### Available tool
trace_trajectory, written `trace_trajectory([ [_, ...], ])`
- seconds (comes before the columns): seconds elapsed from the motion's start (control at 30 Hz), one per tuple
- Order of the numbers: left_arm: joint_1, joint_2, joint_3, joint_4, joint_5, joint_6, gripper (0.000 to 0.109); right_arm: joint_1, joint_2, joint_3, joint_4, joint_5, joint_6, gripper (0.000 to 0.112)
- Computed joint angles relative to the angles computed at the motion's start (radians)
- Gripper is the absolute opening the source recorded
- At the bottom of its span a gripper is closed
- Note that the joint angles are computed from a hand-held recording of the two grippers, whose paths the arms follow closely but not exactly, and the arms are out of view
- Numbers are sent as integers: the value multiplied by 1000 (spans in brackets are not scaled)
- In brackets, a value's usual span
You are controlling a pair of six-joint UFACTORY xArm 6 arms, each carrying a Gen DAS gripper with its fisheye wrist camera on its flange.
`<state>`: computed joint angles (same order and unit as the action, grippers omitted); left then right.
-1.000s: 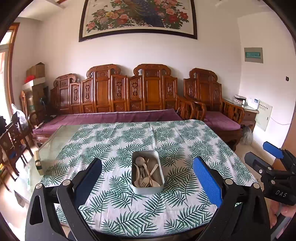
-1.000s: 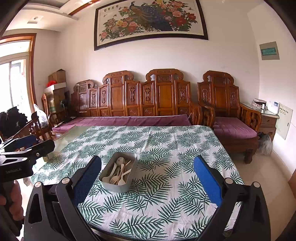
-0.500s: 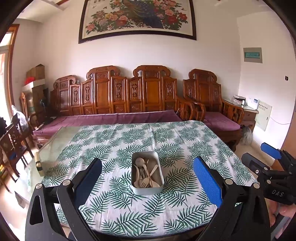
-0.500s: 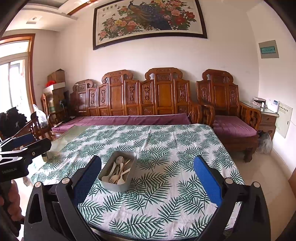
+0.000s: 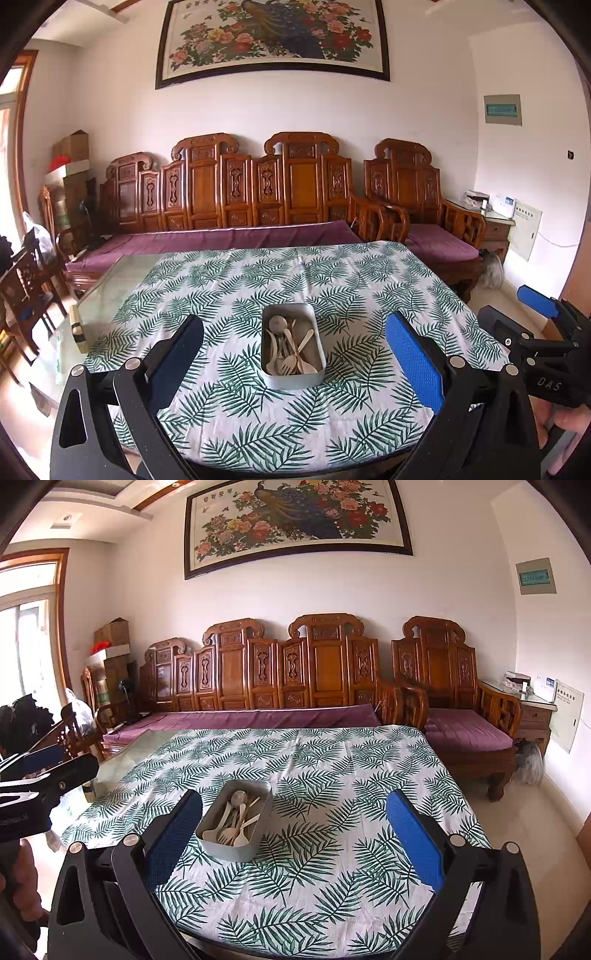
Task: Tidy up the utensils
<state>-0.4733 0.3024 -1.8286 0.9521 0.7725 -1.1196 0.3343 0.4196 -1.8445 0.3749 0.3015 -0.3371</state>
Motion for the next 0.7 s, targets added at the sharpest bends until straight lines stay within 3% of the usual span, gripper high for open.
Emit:
trace_trajectory([
  [0.7,-2,-15,10,5,-4,3,95,1,-5,16,17,-14,-12,100],
])
